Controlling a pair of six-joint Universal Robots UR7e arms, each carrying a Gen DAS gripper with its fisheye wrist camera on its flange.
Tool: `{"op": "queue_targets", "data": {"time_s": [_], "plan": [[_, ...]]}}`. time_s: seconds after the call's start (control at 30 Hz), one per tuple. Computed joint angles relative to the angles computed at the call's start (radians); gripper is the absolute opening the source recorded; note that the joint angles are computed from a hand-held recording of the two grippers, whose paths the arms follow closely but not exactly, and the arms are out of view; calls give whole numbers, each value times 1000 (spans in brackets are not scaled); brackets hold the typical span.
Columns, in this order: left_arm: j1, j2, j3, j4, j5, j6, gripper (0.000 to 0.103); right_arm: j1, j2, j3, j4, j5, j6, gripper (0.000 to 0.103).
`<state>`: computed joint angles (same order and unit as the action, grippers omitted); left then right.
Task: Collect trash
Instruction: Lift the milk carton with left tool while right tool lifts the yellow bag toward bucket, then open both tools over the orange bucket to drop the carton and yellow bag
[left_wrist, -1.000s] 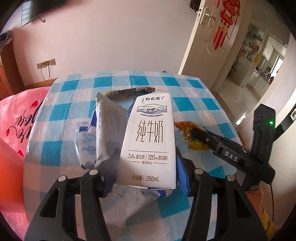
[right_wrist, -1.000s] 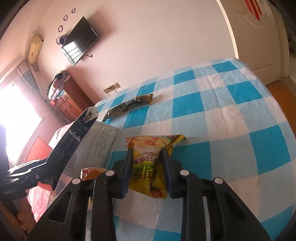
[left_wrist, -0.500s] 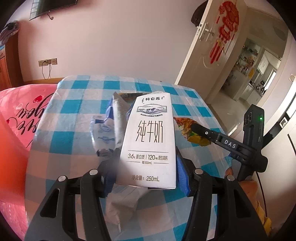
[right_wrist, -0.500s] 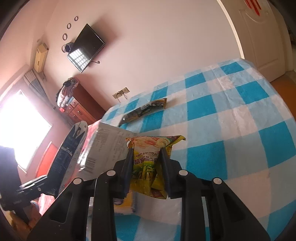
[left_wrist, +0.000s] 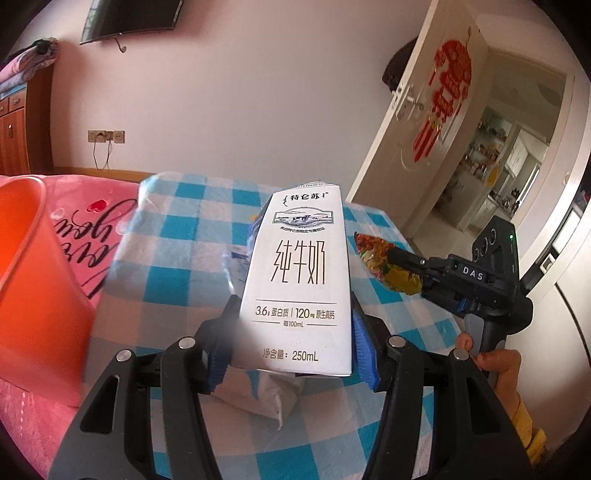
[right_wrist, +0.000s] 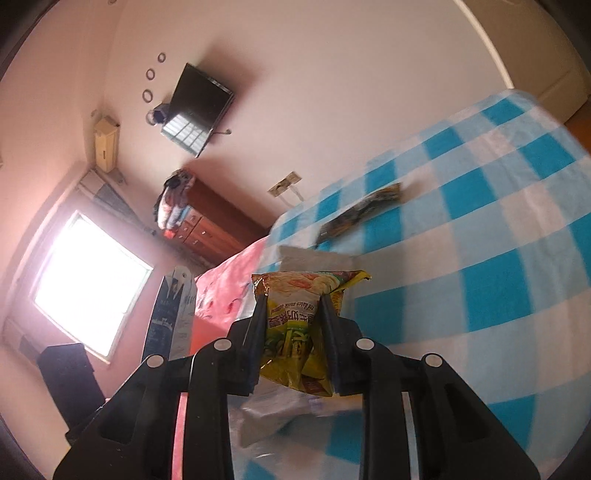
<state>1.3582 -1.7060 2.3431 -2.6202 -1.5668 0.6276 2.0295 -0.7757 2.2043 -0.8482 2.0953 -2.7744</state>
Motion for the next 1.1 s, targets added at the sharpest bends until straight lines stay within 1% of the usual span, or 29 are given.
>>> {"op": "queue_targets", "data": {"time_s": [0.1, 0.2, 0.33, 0.47, 0.6, 0.67, 0.8, 0.83, 0.9, 0.97, 1.03, 1.1], "plan": [[30, -22, -27, 20, -31, 4, 57, 39, 22, -60, 61, -3, 16, 29], [52, -49, -48, 29, -55, 12, 57, 68, 44, -133, 131, -31, 22, 29], [86, -78, -88, 23, -73, 12, 57, 115, 89, -273, 260, -65, 8, 29], [129, -78, -136, -16, -71, -1, 57, 154, 153, -445, 408, -107, -26, 29], [179, -58, -187, -78, -51, -20, 57, 180, 229, -624, 550, -145, -64, 29], [205, -37, -216, -106, -39, -30, 57, 189, 287, -741, 636, -167, -86, 29], [245, 10, -261, -154, -1, -57, 57, 198, 396, -950, 789, -208, -102, 29], [250, 18, -266, -161, 6, -62, 57, 203, 439, -1027, 840, -205, -117, 29], [260, 40, -281, -176, 27, -68, 57, 205, 499, -1135, 914, -202, -129, 29], [266, 57, -292, -183, 42, -72, 57, 200, 548, -1218, 958, -214, -140, 30], [266, 78, -304, -196, 59, -87, 57, 200, 599, -1305, 1001, -184, -155, 32], [270, 93, -312, -204, 70, -92, 57, 195, 656, -1400, 1060, -177, -160, 33]]}}
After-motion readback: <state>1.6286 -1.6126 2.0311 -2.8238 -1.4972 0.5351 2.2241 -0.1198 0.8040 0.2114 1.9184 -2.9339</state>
